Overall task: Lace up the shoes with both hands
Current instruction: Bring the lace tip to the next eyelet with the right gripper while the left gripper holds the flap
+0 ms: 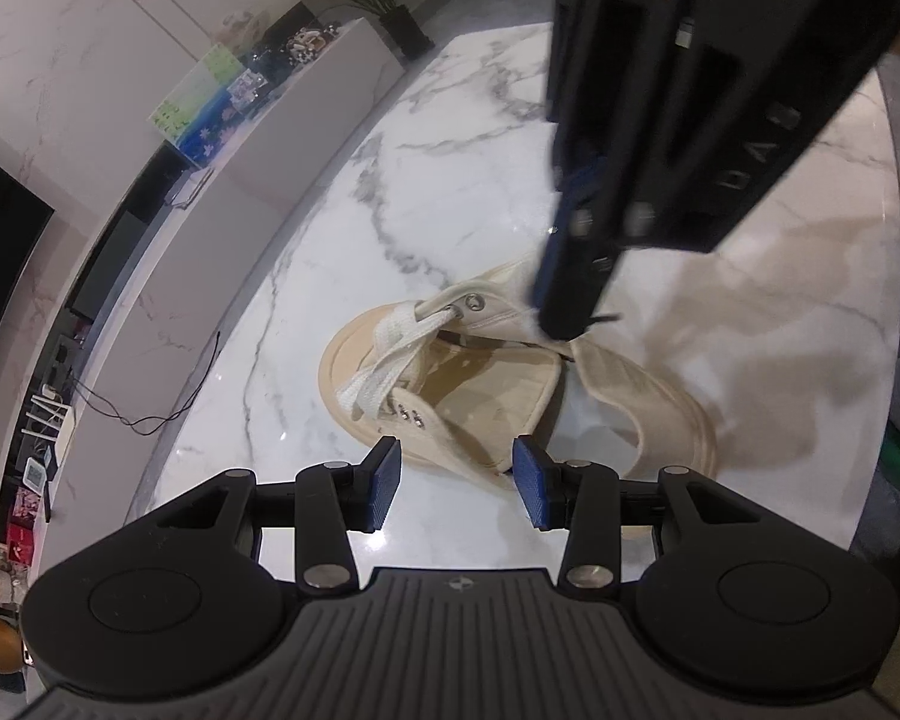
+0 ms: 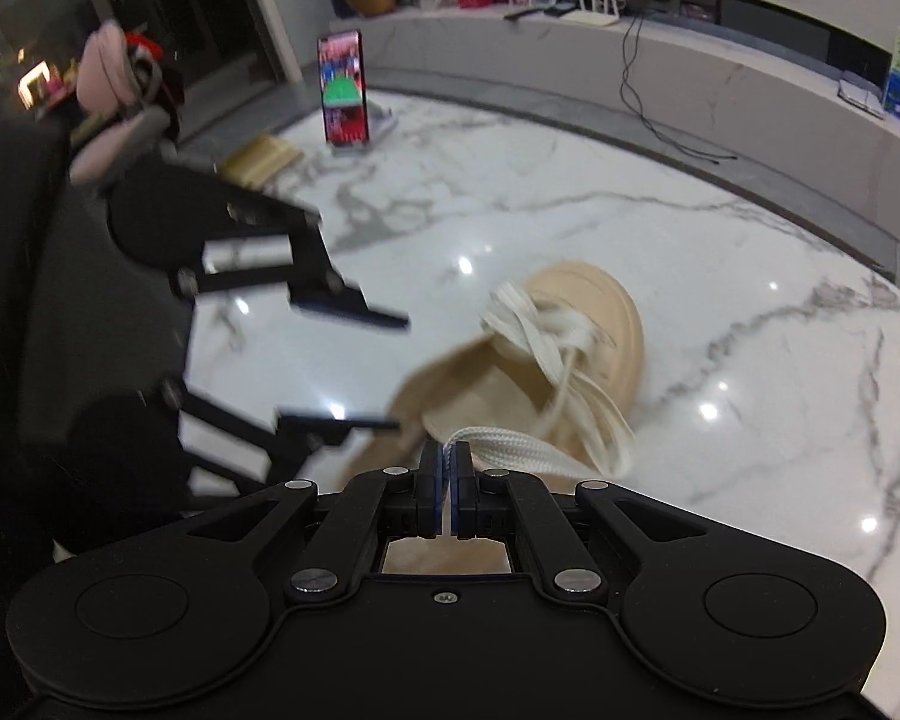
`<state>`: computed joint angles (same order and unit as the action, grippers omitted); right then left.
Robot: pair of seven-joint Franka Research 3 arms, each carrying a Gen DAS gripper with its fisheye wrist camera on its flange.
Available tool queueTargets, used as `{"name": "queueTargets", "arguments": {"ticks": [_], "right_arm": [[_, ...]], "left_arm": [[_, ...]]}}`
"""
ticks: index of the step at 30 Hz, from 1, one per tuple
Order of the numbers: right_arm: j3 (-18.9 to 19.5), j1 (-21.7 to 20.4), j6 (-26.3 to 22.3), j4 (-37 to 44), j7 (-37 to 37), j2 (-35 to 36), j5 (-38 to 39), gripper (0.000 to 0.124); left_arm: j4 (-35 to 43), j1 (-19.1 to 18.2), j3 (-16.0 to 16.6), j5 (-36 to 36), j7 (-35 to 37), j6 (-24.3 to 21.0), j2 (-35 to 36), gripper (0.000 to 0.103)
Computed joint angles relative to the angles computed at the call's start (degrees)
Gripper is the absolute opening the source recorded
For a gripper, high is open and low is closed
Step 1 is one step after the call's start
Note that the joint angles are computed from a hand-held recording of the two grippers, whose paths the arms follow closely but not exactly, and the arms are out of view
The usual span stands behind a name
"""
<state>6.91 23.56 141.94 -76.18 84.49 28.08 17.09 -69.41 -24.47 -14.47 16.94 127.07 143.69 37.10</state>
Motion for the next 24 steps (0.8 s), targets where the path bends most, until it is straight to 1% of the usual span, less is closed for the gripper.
{"name": "queueTargets", "arguments": {"ticks": [3, 6, 10, 13, 16, 21, 22, 23, 24], "right_arm": [[1.3, -1.0, 1.6, 0.3, 0.3, 0.6, 3.5, 0.001], [3.0, -2.2, 3.1, 0.8, 0.1, 1.7, 8.2, 0.001], [2.9, -1.9, 3.7, 1.3, 0.8, 2.3, 9.3, 0.001], [2.3, -1.3, 4.0, 1.5, 2.1, 2.6, 8.8, 0.001], [2.5, -1.4, 4.6, 1.1, 2.5, 2.5, 9.2, 0.001], [3.8, -2.5, 5.3, 0.1, 1.1, 1.9, 12.0, 0.001], [3.9, -2.5, 5.4, -0.1, 0.9, 1.7, 12.3, 0.001], [3.9, -2.4, 5.6, -0.3, 0.9, 1.5, 12.4, 0.001], [3.7, -2.2, 5.7, -0.4, 1.0, 1.5, 12.2, 0.002]], "left_arm": [[-0.7, 0.5, -0.8, -0.9, 0.5, 1.1, -0.3, 0.040], [0.4, 0.6, -1.1, -2.0, 0.6, -0.2, 0.3, 0.040], [2.2, 0.8, -1.7, -4.0, 0.6, -2.2, 1.1, 0.040], [3.6, 1.0, -2.1, -5.6, 0.6, -3.7, 1.7, 0.040], [4.3, 1.1, -2.1, -6.8, 0.1, -4.0, 1.9, 0.040], [6.0, 0.9, -1.8, -8.0, -1.9, -4.4, 2.8, 0.040], [6.5, 0.8, -1.8, -8.2, -2.2, -4.7, 3.1, 0.037], [7.5, 0.9, -2.1, -8.7, -2.4, -5.3, 3.6, 0.031], [8.3, 1.0, -2.2, -9.3, -2.6, -5.8, 4.1, 0.022]]}}
